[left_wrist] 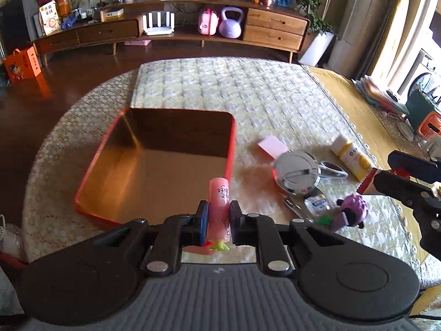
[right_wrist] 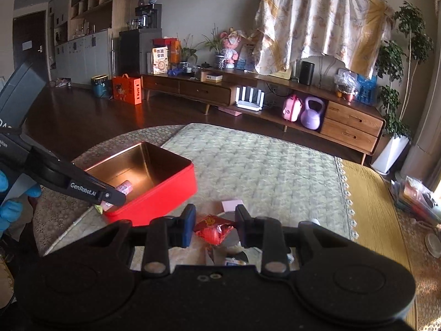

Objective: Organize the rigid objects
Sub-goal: 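Carry the pink tube and red candy with both tools over the red tin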

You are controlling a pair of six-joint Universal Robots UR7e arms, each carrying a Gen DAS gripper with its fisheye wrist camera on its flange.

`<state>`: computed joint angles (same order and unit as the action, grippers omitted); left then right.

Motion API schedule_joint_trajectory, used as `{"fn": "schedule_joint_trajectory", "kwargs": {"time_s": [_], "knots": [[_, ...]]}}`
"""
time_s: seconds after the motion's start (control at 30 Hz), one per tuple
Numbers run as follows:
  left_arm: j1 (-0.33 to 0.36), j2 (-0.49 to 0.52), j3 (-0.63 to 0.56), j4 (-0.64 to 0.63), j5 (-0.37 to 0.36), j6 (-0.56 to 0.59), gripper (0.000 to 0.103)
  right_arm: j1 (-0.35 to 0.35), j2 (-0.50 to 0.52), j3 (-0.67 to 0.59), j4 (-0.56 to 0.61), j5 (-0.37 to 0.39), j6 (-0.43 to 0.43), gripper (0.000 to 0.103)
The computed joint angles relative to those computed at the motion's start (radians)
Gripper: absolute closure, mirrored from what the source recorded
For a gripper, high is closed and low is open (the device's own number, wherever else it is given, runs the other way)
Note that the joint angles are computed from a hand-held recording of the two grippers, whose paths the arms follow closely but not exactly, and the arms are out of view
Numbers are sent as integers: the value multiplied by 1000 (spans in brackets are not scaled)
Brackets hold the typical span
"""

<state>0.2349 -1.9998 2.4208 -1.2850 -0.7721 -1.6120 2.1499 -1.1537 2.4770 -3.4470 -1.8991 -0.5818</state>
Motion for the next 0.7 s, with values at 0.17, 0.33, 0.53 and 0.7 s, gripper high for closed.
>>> {"fn": "schedule_joint_trajectory", "kwargs": {"time_s": [0.17,0.33,0.53,0.7], "knots": [[24,-56,-42,144,31,-39,87,53,96,-73,3,13,14,72],[84,-96,-70,212,78,-2,87,87,194,-143,-4,38,21,72],[189,-124,-70,177,121,89,87,115,328,-223,8,31,34,72],[286,-125,-53,98,159,185,87,119,416,-280,41,20,55,73]]}}
